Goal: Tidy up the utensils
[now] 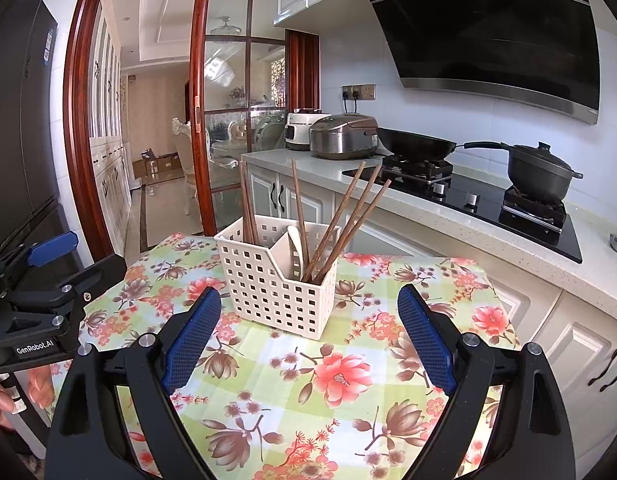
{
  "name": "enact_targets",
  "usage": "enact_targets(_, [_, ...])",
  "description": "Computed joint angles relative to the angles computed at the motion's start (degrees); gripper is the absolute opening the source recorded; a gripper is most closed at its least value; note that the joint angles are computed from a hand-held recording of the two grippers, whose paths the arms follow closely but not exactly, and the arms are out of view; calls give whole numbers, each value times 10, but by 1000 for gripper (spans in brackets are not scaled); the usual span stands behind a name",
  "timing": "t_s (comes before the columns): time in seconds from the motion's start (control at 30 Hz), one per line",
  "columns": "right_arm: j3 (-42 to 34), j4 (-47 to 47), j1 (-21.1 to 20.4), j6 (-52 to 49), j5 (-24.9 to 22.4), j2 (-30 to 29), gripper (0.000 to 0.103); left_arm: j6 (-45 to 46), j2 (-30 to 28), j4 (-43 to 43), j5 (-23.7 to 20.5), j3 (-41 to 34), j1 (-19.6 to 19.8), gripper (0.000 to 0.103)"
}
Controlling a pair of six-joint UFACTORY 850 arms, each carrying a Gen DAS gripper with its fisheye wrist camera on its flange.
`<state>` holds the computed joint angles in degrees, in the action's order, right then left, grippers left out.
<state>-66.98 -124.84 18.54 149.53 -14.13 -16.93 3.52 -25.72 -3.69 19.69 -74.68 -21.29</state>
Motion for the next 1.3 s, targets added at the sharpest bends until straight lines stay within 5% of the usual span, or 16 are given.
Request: enact_targets(1.3, [3, -2, 4, 8, -9, 2, 85, -16, 1, 15, -5, 4, 2, 98])
